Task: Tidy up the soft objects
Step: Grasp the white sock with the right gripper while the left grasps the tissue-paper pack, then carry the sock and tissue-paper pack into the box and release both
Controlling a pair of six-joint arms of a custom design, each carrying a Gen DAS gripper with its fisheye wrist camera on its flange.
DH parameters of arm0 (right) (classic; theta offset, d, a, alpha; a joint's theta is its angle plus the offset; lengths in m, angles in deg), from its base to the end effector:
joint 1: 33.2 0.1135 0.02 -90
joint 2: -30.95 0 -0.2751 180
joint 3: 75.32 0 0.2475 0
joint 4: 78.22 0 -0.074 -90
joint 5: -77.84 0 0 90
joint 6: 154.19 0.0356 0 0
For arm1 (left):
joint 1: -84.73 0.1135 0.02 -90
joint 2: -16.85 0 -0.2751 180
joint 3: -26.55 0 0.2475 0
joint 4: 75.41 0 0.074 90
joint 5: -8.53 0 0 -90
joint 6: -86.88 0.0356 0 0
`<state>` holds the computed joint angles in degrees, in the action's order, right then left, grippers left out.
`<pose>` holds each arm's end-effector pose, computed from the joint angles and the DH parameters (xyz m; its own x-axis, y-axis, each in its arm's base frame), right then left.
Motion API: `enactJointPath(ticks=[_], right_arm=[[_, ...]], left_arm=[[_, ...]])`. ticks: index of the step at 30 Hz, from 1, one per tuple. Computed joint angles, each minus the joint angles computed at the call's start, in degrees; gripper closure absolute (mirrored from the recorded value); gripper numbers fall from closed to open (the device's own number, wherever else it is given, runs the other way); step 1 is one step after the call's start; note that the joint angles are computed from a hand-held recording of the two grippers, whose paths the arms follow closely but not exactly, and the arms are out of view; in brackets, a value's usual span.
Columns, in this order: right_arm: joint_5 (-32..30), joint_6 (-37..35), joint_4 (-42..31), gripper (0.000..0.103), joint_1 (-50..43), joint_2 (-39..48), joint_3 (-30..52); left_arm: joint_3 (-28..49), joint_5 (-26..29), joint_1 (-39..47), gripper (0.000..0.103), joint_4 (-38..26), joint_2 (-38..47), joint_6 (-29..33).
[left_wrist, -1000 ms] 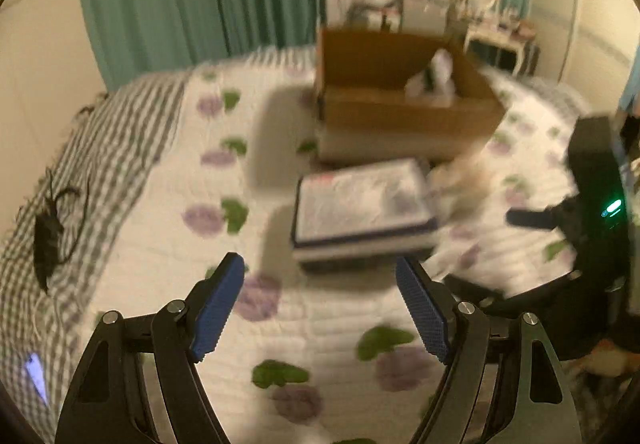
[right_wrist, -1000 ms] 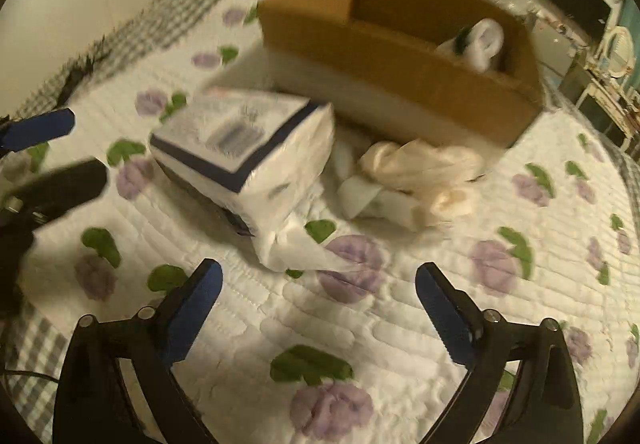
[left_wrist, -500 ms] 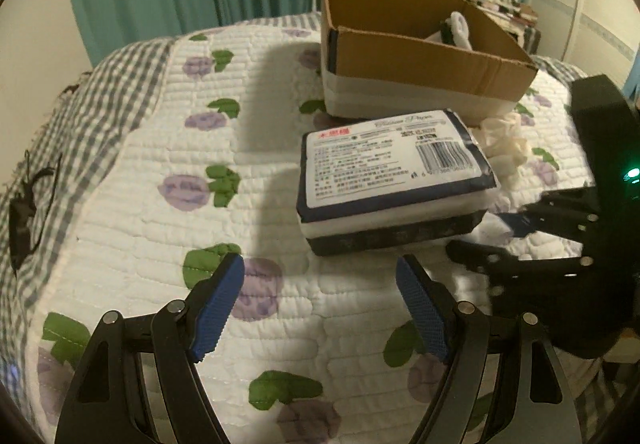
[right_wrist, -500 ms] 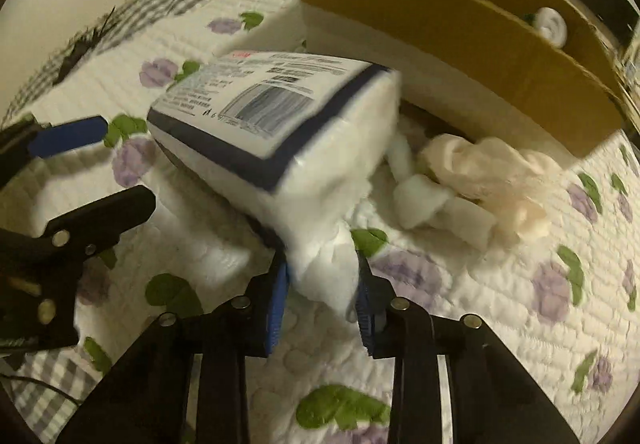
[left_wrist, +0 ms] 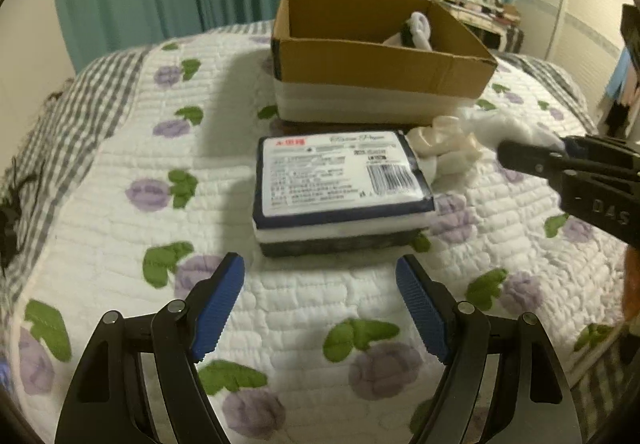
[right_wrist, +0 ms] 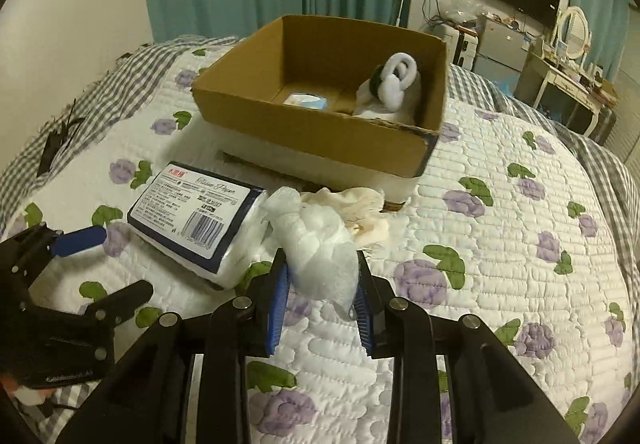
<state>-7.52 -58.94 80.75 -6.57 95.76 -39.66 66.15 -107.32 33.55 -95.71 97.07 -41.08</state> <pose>0.1704 0.0822 0.1578 -0.7203 -0.2592 -0.6434 -0.3359 0.9419 -0.0033 0.1454 -0.1560 0.1308 -0.7815 0.0883 -0.6176 0.1111 0.9938 0.0015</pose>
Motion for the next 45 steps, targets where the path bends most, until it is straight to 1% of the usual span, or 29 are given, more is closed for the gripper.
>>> enactJointPath(ticks=[2, 4, 6, 9, 10, 12, 14, 16, 19, 21, 22, 23, 24, 26, 27, 29, 32, 37, 38, 39, 42, 44, 45], right_arm=[[-0.6, -0.3, -0.6, 0.074, -0.6, -0.4, 0.1], [-1.9, -1.6, -1.0, 0.074, -2.3, -1.0, -0.1], [-0.2, -0.8, 0.4, 0.074, -0.8, 1.2, 0.3], [1.2, -0.8, 1.0, 0.074, 0.3, 2.1, 0.3], [1.4, -0.9, 1.2, 0.074, 0.4, 2.3, 0.3], [1.9, -1.0, 1.1, 0.074, 0.7, 2.4, 0.3], [2.1, -1.1, 1.1, 0.074, 1.0, 2.5, 0.3], [2.3, -1.0, 1.1, 0.074, 1.3, 2.9, 0.6], [2.3, -1.1, 1.3, 0.074, 1.3, 3.6, 0.7], [2.5, -1.1, 1.4, 0.074, 1.4, 3.9, 0.8], [2.7, -0.9, 1.4, 0.074, 1.7, 4.0, 0.9], [2.9, -0.8, 1.5, 0.074, 1.9, 4.0, 0.8], [3.0, -0.8, 1.5, 0.074, 2.1, 3.8, 0.8], [3.0, -0.8, 1.6, 0.074, 2.0, 3.1, 0.6], [3.1, -0.7, 1.4, 0.074, 2.0, 2.7, 0.5], [2.8, -0.6, 1.3, 0.074, 1.7, 1.6, 0.2], [3.2, -0.3, 0.1, 0.074, 1.8, -1.0, 0.0], [3.5, 0.1, -4.3, 0.074, 2.0, -8.1, 0.4], [3.6, 0.2, -5.3, 0.074, 2.1, -9.5, 0.7], [3.7, 0.2, -6.5, 0.074, 2.0, -11.0, 1.1], [2.7, -1.0, -9.4, 0.074, 0.5, -14.3, 3.5], [1.9, -2.5, -10.6, 0.074, -1.3, -14.9, 6.3], [1.6, -3.3, -11.0, 0.074, -2.0, -15.0, 7.8]], left_arm=[[0.2, 1.4, 3.3, 0.024, 0.4, 0.5, 0.7], [1.1, 1.1, 6.9, 0.027, -0.4, 1.2, 0.6], [1.3, 2.7, 10.4, 0.027, 1.2, 1.9, 2.2], [1.4, 9.4, 15.3, 0.026, 6.2, 4.9, 3.9], [1.7, 10.9, 16.1, 0.026, 7.8, 6.3, 4.2], [2.1, 14.3, 17.5, 0.024, 12.3, 9.8, 5.2], [3.1, 17.9, 19.0, 0.021, 14.7, 12.9, 5.9], [4.2, 24.5, 21.5, 0.02, 17.6, 17.2, 6.6], [3.6, 29.1, 24.2, 0.02, 20.5, 19.2, 5.1], [3.4, 30.8, 25.1, 0.02, 20.7, 19.6, 5.1], [3.6, 30.8, 25.1, 0.022, 20.2, 19.6, 5.3], [3.9, 30.2, 24.5, 0.026, 19.4, 19.2, 5.4], [4.0, 29.6, 23.9, 0.026, 18.4, 18.4, 5.5], [4.7, 27.5, 22.0, 0.035, 15.9, 16.8, 5.8], [4.9, 25.6, 20.4, 0.039, 14.5, 15.6, 6.2], [5.0, 20.9, 16.9, 0.052, 11.8, 12.5, 6.4], [4.5, 14.6, 11.5, 0.061, 8.0, 6.8, 6.1], [6.1, 5.4, 4.9, 0.063, 0.7, -0.4, 6.3], [6.8, 2.9, 3.2, 0.063, -1.6, -2.2, 5.7], [8.0, 1.7, 2.6, 0.063, -2.4, -2.2, 5.8], [9.9, -1.6, 1.0, 0.063, -6.3, -7.0, 6.3], [11.9, -4.0, 0.6, 0.063, -8.9, -9.7, 7.8], [13.0, -4.7, 0.7, 0.063, -9.2, -10.0, 8.7]])
